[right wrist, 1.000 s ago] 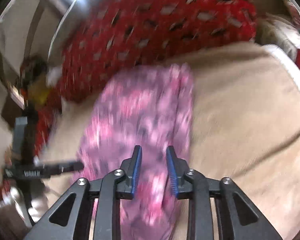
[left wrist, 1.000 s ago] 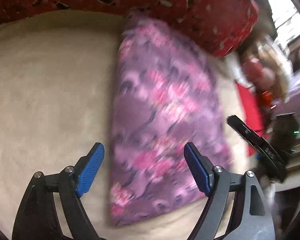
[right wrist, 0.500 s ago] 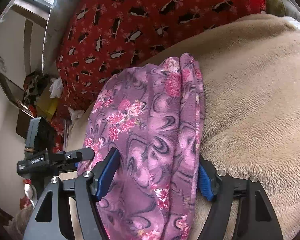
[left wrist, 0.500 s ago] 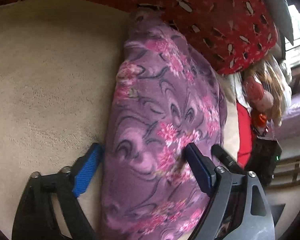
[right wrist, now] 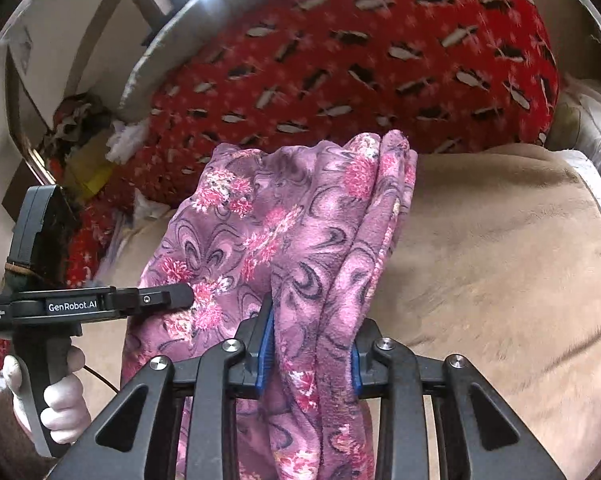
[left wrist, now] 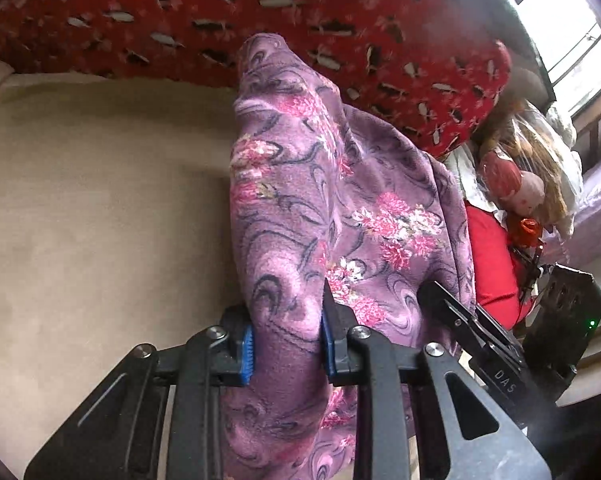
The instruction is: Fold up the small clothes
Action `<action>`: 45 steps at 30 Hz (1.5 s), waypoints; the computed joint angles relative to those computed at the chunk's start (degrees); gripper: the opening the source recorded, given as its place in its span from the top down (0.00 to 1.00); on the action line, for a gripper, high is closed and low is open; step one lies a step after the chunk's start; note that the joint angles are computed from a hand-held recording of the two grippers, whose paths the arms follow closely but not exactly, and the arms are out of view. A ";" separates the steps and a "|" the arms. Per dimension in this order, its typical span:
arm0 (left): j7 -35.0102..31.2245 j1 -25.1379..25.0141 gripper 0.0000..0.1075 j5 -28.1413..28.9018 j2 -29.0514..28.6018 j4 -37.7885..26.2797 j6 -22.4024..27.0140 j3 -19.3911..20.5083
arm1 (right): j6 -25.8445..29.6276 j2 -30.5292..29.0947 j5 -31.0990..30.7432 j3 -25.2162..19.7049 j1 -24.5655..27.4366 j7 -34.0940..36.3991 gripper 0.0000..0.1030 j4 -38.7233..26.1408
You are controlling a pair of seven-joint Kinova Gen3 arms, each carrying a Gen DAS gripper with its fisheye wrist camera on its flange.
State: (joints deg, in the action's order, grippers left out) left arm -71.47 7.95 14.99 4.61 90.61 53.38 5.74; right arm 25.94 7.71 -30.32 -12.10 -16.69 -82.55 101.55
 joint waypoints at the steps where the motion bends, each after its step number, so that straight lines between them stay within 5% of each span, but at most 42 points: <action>1: 0.54 0.09 0.79 -0.77 -1.29 0.32 0.85 -0.10 | -0.15 -0.68 0.29 -0.08 -0.50 -0.83 0.71 0.40; 7: 1.59 -0.28 0.79 -2.96 -8.16 3.38 3.45 -0.74 | -2.59 -4.40 2.49 -0.80 -5.34 -8.35 0.71 3.12; 14: 1.79 -1.64 0.79 -4.69 -14.03 6.98 6.41 -1.66 | -3.35 -6.75 12.13 -1.96 -11.57 -22.44 0.71 3.70; 21: -1.28 -3.65 0.76 -2.04 -14.86 15.14 6.72 -4.61 | -6.79 -4.23 4.28 -3.73 -13.07 -21.82 0.70 7.58; 23: -1.96 -4.21 0.73 -1.04 -12.80 17.43 6.86 -5.67 | -5.93 -1.67 6.08 -3.26 -14.62 -24.60 0.69 7.92; 24: -2.77 -5.34 0.61 -0.30 -12.27 19.16 6.02 -5.77 | -5.68 -0.49 7.35 -4.11 -14.16 -25.86 0.67 8.08; 28: -11.19 -7.88 0.52 7.61 -14.03 22.19 6.16 -10.90 | -8.53 -0.58 8.72 -10.54 -7.48 -31.80 0.62 10.10; 32: -13.36 -9.58 0.54 8.14 -16.63 20.07 3.87 -9.10 | -9.47 -4.69 17.91 -3.21 -12.94 -38.61 0.59 9.51; 35: -10.08 -6.63 0.53 3.40 -14.92 16.52 1.43 -6.78 | -10.26 -3.72 24.23 0.15 -17.71 -41.75 0.59 6.56; 38: -5.86 -5.54 0.52 -3.59 -9.79 12.87 0.20 -3.10 | -8.63 -0.14 29.08 -1.52 -17.55 -40.13 0.64 1.96; 41: -0.05 -5.85 0.52 -10.37 -3.83 10.59 -1.09 0.13 | -4.83 3.22 32.06 1.71 -20.43 -42.22 0.81 -0.74; 45: 1.12 -5.25 0.48 -9.54 -1.34 8.89 -0.35 -1.88 | -6.64 6.45 25.45 -3.45 -12.43 -40.17 1.00 0.26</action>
